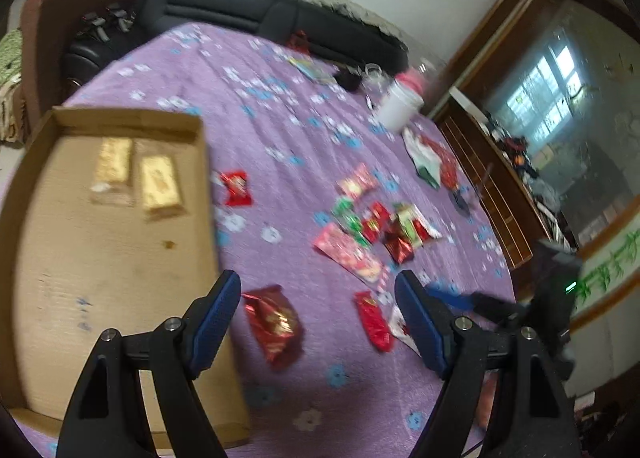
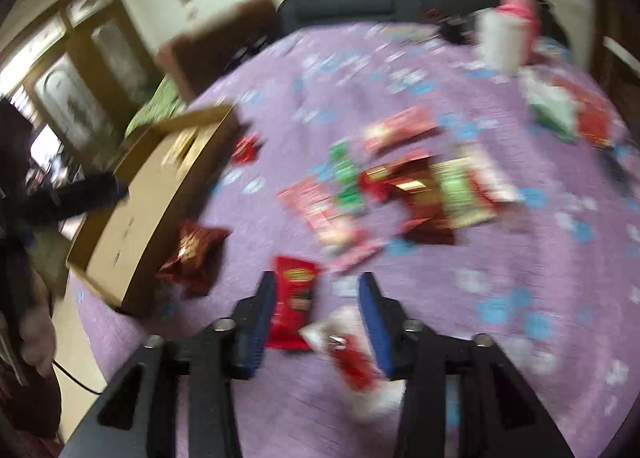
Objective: Organize snacks
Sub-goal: 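Grasp the white-and-red sachet with the right gripper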
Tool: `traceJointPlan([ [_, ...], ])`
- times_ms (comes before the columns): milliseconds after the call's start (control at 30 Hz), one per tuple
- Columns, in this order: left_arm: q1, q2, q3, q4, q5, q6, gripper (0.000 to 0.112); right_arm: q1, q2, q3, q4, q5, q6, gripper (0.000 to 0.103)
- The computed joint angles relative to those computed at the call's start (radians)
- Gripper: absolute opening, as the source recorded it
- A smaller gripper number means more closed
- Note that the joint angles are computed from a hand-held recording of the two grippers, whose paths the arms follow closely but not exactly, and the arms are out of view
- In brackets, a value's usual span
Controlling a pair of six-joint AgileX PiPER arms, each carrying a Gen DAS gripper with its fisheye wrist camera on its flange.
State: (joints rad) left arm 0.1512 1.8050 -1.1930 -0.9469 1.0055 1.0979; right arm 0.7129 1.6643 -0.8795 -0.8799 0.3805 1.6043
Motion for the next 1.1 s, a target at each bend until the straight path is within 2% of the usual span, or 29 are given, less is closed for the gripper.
traceJointPlan([
  [100, -0.043, 0.001, 0.023, 0.008, -0.01, -0.001, 0.079, 0.007, -0.042, 0.069, -0.014, 0.033, 0.019, 0.058],
  [267, -0.145, -0.001, 0.069, 0.023, -0.053, -0.001, 0.079, 0.024, 0.04, 0.073, -0.007, -0.05, -0.039, 0.058],
  [400, -0.228, 0.015, 0.085, 0.054, -0.101, -0.036, 0.078, 0.082, 0.095, 0.052, -0.164, -0.002, 0.114, 0.058],
  [433, -0.25, 0.022, 0.087, 0.062, -0.117, -0.048, 0.078, 0.088, 0.102, 0.041, -0.158, 0.01, 0.103, 0.055],
  [467, -0.274, 0.029, 0.092, 0.073, -0.141, -0.06, 0.078, 0.089, 0.103, 0.035, -0.144, 0.02, 0.089, 0.039],
  [500, -0.287, 0.032, 0.097, 0.076, -0.161, -0.064, 0.078, 0.092, 0.097, 0.043, -0.141, 0.027, 0.089, 0.034],
  [700, -0.39, 0.032, 0.144, 0.121, -0.334, -0.088, 0.078, 0.081, 0.017, 0.154, -0.215, 0.022, 0.224, 0.033],
  [767, -0.432, 0.032, 0.162, 0.152, -0.398, -0.098, 0.069, 0.084, -0.015, 0.198, -0.238, 0.028, 0.28, 0.033],
  [800, -0.45, 0.034, 0.17, 0.169, -0.429, -0.106, 0.055, 0.085, -0.03, 0.218, -0.251, 0.029, 0.305, 0.033],
  [833, -0.473, 0.013, 0.206, 0.164, -0.5, -0.082, 0.031, 0.078, -0.035, 0.226, -0.258, 0.026, 0.315, 0.033],
  [867, -0.492, 0.007, 0.224, 0.171, -0.539, -0.069, 0.026, 0.079, -0.046, 0.239, -0.264, 0.029, 0.334, 0.033],
  [900, -0.496, 0.0, 0.239, 0.143, -0.557, -0.034, 0.023, 0.072, -0.051, 0.249, -0.278, 0.022, 0.35, 0.033],
  [1000, -0.467, -0.006, 0.245, 0.078, -0.509, 0.029, 0.02, 0.066, -0.064, 0.263, -0.296, 0.007, 0.381, 0.033],
  [1100, -0.404, -0.035, 0.247, 0.023, -0.421, 0.081, 0.02, 0.064, -0.073, 0.263, -0.3, -0.005, 0.388, 0.033],
])
